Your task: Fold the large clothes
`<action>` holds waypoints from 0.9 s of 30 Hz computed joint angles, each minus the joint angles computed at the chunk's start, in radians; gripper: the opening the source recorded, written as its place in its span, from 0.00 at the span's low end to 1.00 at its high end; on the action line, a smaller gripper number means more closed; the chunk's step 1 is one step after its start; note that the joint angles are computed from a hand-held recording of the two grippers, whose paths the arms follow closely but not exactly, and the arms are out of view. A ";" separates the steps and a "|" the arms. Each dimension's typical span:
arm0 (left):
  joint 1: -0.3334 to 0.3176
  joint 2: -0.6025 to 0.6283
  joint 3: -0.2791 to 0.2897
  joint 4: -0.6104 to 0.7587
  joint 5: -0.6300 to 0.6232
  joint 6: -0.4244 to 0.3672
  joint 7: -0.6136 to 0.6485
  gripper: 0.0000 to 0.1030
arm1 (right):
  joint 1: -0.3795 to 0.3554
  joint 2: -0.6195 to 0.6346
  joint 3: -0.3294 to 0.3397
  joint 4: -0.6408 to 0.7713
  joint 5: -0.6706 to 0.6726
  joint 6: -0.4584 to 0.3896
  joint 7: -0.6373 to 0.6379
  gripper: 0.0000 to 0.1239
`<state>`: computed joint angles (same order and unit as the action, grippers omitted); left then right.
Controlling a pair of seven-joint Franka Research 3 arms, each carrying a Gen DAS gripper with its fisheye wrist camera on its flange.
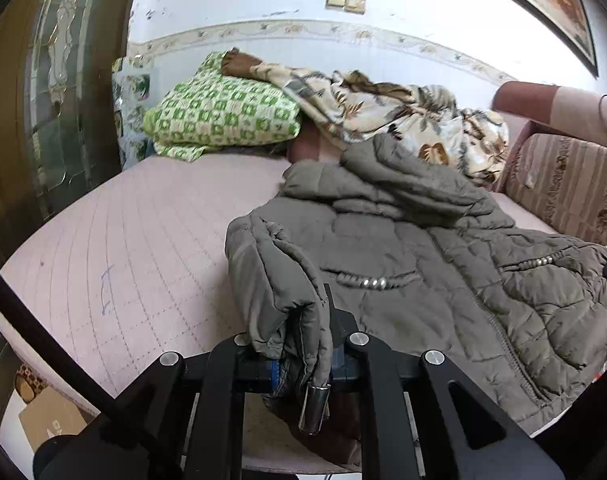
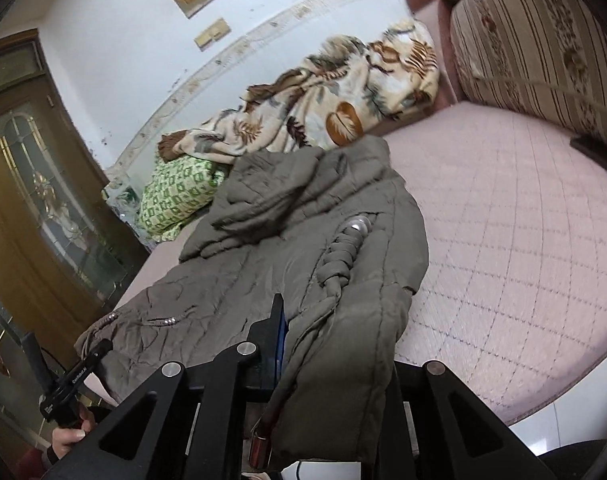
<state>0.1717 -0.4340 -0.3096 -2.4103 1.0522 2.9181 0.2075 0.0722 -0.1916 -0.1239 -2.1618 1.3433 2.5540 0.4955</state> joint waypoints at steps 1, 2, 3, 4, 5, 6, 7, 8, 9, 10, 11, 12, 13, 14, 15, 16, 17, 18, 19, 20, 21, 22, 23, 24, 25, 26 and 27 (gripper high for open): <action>-0.003 -0.009 0.004 -0.002 0.000 0.003 0.006 0.14 | -0.001 -0.010 -0.001 -0.003 0.001 -0.004 -0.004 0.12; -0.010 -0.015 0.012 -0.004 -0.009 0.009 0.017 0.14 | -0.001 -0.018 -0.003 -0.005 0.001 -0.008 -0.005 0.12; -0.017 -0.018 0.022 -0.003 -0.025 0.015 0.035 0.14 | -0.002 -0.022 -0.006 -0.003 -0.002 -0.014 -0.003 0.12; -0.019 -0.025 0.027 -0.004 -0.038 0.018 0.046 0.14 | -0.002 -0.026 -0.009 -0.002 0.002 -0.018 -0.004 0.12; -0.019 -0.029 0.032 -0.004 -0.051 0.025 0.056 0.14 | -0.003 -0.030 -0.014 0.001 0.008 -0.025 -0.003 0.12; -0.022 -0.029 0.042 -0.001 -0.071 0.033 0.074 0.14 | -0.005 -0.032 -0.019 0.005 0.008 -0.039 0.000 0.12; -0.024 -0.028 0.047 0.003 -0.091 0.035 0.093 0.14 | -0.006 -0.032 -0.024 0.014 0.011 -0.054 0.004 0.12; -0.022 -0.027 0.051 0.008 -0.109 0.037 0.108 0.14 | -0.007 -0.031 -0.027 0.025 0.017 -0.065 0.008 0.12; -0.015 -0.021 0.054 0.019 -0.123 0.047 0.118 0.14 | -0.011 -0.025 -0.033 0.038 0.021 -0.083 0.012 0.12; -0.005 -0.019 0.052 0.025 -0.131 0.055 0.128 0.14 | -0.013 -0.018 -0.036 0.054 0.027 -0.099 0.020 0.12; 0.012 -0.013 0.043 0.039 -0.132 0.058 0.130 0.14 | -0.015 -0.010 -0.038 0.071 0.036 -0.112 0.026 0.12; 0.034 -0.007 0.030 0.056 -0.124 0.065 0.126 0.14 | -0.018 -0.005 -0.036 0.084 0.042 -0.118 0.029 0.12; 0.051 -0.003 0.020 0.069 -0.116 0.071 0.123 0.14 | -0.019 0.003 -0.034 0.105 0.050 -0.120 0.031 0.12; 0.073 0.009 0.004 0.094 -0.101 0.072 0.115 0.14 | -0.021 0.010 -0.031 0.120 0.054 -0.122 0.034 0.12; 0.087 0.019 -0.008 0.114 -0.089 0.071 0.107 0.14 | -0.022 0.020 -0.028 0.143 0.060 -0.122 0.038 0.12; 0.103 0.035 -0.018 0.142 -0.071 0.075 0.095 0.14 | -0.023 0.032 -0.024 0.168 0.066 -0.119 0.043 0.12; 0.119 0.054 -0.029 0.173 -0.048 0.078 0.078 0.14 | -0.024 0.049 -0.022 0.197 0.073 -0.120 0.047 0.12; 0.132 0.075 -0.039 0.207 -0.021 0.075 0.058 0.14 | -0.027 0.063 -0.019 0.219 0.076 -0.123 0.050 0.12; 0.131 0.090 -0.038 0.231 -0.004 0.067 0.049 0.14 | -0.030 0.081 -0.014 0.250 0.076 -0.118 0.055 0.12; 0.128 0.116 -0.035 0.267 0.014 0.061 0.041 0.14 | -0.034 0.095 -0.010 0.274 0.076 -0.116 0.057 0.12; 0.122 0.136 -0.029 0.294 0.028 0.055 0.034 0.14 | -0.037 0.114 -0.005 0.306 0.076 -0.115 0.062 0.12; 0.120 0.162 -0.026 0.331 0.048 0.049 0.021 0.14 | -0.040 0.135 0.001 0.339 0.075 -0.113 0.069 0.12; 0.115 0.187 -0.022 0.365 0.063 0.044 0.012 0.14 | -0.044 0.153 0.008 0.366 0.074 -0.109 0.077 0.12; 0.105 0.215 -0.013 0.400 0.069 0.038 0.015 0.14 | -0.049 0.179 0.015 0.405 0.070 -0.107 0.088 0.12; 0.094 0.236 -0.003 0.428 0.071 0.031 0.021 0.15 | -0.056 0.202 0.021 0.441 0.067 -0.109 0.099 0.12; 0.084 0.260 0.006 0.460 0.077 0.025 0.022 0.15 | -0.064 0.223 0.028 0.473 0.063 -0.110 0.110 0.12; 0.073 0.291 0.014 0.499 0.082 0.018 0.026 0.15 | -0.072 0.250 0.035 0.513 0.058 -0.113 0.127 0.12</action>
<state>0.2450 -0.1431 -0.2956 -1.9108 1.1343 2.9364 0.2340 0.0002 0.0588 -0.0890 -1.6487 1.4010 2.4411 0.6223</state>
